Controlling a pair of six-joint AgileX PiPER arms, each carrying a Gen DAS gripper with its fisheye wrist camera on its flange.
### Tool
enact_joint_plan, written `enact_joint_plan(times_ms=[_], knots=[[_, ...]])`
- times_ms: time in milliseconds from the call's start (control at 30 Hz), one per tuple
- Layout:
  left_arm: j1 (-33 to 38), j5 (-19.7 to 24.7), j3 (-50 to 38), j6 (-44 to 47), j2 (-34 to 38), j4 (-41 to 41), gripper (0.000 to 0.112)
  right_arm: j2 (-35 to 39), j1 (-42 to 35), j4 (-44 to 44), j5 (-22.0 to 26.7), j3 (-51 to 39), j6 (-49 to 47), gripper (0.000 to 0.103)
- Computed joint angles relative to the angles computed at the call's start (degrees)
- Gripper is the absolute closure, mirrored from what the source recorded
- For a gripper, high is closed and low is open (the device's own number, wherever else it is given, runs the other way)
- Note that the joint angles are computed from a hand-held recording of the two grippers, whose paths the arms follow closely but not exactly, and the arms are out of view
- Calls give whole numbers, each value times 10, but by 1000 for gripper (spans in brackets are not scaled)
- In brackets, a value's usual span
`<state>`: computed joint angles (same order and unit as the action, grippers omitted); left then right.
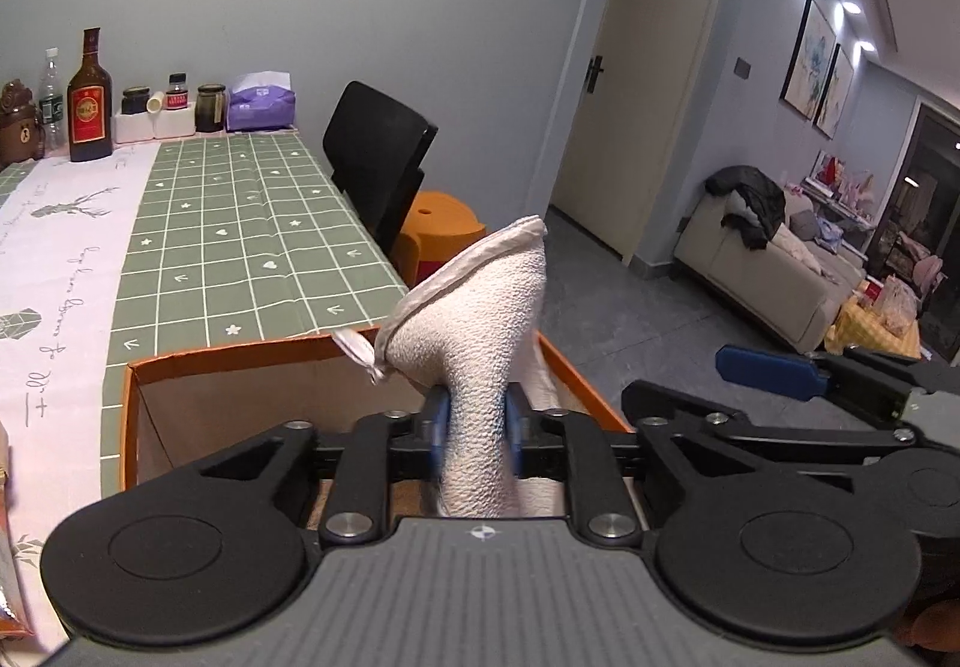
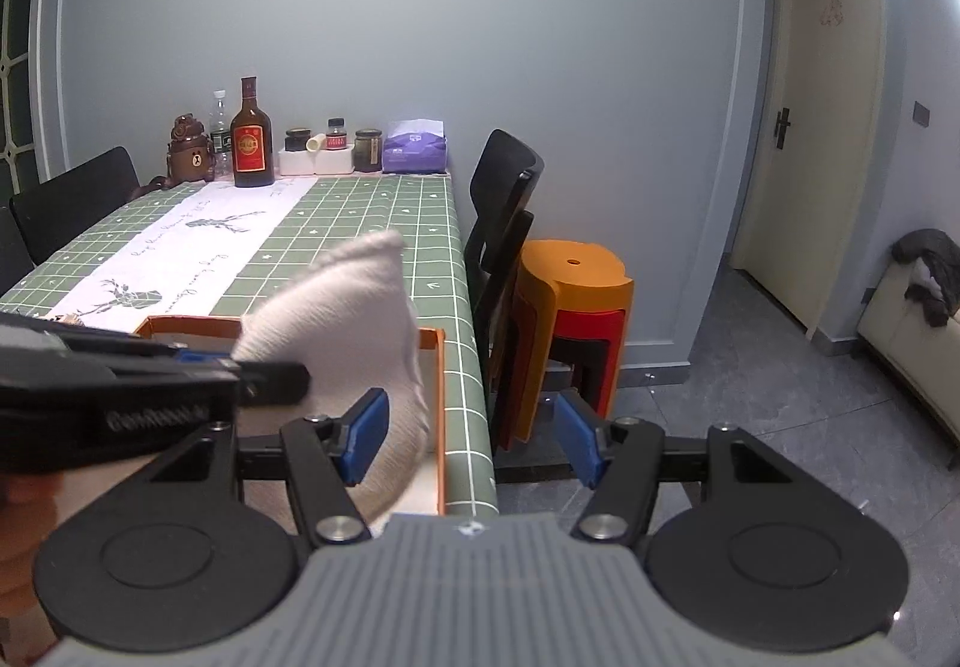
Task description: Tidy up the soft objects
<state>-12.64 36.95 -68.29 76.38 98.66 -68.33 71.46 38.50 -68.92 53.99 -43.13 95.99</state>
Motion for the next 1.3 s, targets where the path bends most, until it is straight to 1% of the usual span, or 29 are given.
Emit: enact_joint_plan(times_ms=[67,100,133,200,267,367,467,533,600,633,667,700,800,833,867,900,967,1000,1033,1067,1100,1200,1267,1300], knots=[[-11,-39,8,-46,-11,25,52,5,-1,0,3,-4,0,43],[-13,-54,21,-56,-21,20,45,7,-4,-2,2,-6,1,43],[-7,-52,19,-52,-21,4,38,4,-5,0,0,-6,0,43],[11,-31,18,-46,-26,-16,37,-1,-6,4,-1,-5,0,43],[28,-16,19,-49,-39,-19,32,-3,-2,11,4,-7,-8,43],[48,-13,34,-9,-65,-53,32,4,3,21,6,-20,-34,43],[52,-45,59,23,-97,-74,31,18,-8,42,-22,-43,-87,44],[48,-84,83,51,-121,-91,31,35,-35,88,-63,-68,-156,54],[46,-124,114,123,-141,-151,30,54,-79,187,-113,-102,-261,69],[46,-140,126,147,-147,-171,30,64,-102,241,-141,-114,-306,75],[48,-151,135,162,-152,-181,30,75,-122,291,-164,-126,-351,78],[55,-152,137,166,-152,-180,30,91,-135,330,-178,-139,-385,81],[83,-134,128,140,-140,-155,30,142,-139,391,-195,-182,-452,81],[95,-128,121,128,-133,-158,30,156,-147,434,-206,-194,-495,81],[106,-124,121,133,-129,-178,30,172,-152,471,-212,-207,-529,81],[115,-121,118,129,-126,-183,30,188,-152,486,-211,-222,-542,81],[128,-114,107,107,-118,-170,31,217,-140,471,-201,-247,-531,81],[138,-104,106,106,-116,-168,31,230,-131,441,-190,-257,-508,81],[145,-97,101,102,-113,-163,31,248,-119,393,-163,-271,-466,79],[149,-93,99,103,-111,-159,31,264,-111,364,-136,-284,-442,78],[152,-92,102,111,-114,-158,31,273,-111,357,-129,-289,-437,78],[149,-107,112,145,-119,-173,31,274,-132,378,-130,-288,-427,74],[154,-105,117,163,-120,-184,31,264,-141,383,-137,-281,-405,74],[158,-101,116,157,-119,-178,31,260,-143,379,-137,-277,-394,74]])
